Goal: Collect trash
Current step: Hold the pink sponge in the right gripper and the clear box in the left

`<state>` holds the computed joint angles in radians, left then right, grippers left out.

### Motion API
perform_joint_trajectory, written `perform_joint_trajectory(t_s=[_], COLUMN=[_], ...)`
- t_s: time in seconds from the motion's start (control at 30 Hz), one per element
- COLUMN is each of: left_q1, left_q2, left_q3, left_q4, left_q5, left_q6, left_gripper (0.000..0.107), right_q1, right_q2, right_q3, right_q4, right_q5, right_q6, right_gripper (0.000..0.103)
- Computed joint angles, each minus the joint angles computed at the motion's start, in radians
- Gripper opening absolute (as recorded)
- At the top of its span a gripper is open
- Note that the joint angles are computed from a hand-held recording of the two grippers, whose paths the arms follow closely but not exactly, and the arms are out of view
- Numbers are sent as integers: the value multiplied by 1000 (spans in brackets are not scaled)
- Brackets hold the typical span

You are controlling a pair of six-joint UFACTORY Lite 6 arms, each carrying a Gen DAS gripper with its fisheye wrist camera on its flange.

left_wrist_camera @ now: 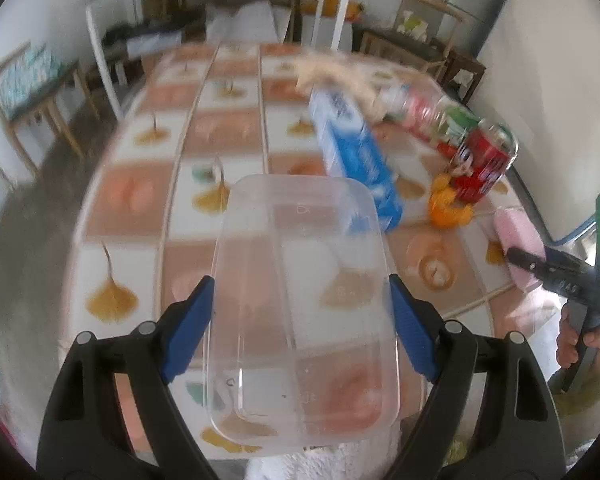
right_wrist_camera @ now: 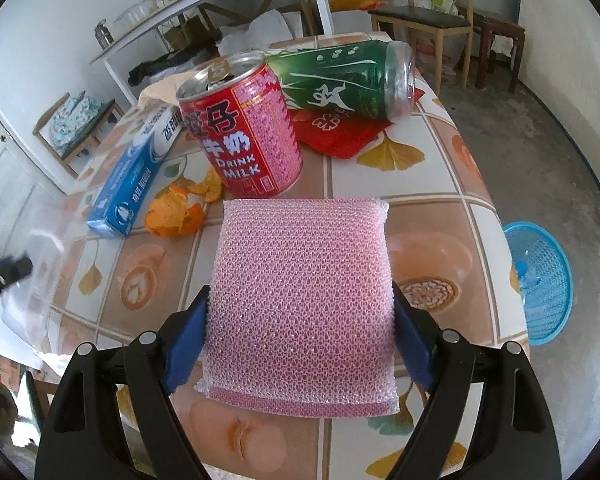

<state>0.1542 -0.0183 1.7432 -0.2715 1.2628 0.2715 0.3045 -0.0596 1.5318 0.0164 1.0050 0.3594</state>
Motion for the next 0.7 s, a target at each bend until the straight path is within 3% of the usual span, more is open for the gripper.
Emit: perform_joint_trajectory(t_s=[0.13,0.37,0.63,0.7], left_q1=[13,-4,-46,-54], left_q2=[-40,-67,-92,-100], left_q3=[-129,-191,-231,-242], left_q4=[0,36,90,99], left_q5=[-48,-102,-153,-166], left_q6=[12,23,-25,-39], left_gripper=[81,84,84,84], right_q1=[22,48,67,64], right_q2=[30,89,126,128], right_q3=[41,107,145,150], right_q4=[-25,-51,-102,-106], right_q5=[46,97,123,125], right_q6=[-1,7,27,28], right_gripper=[82,89,89,82])
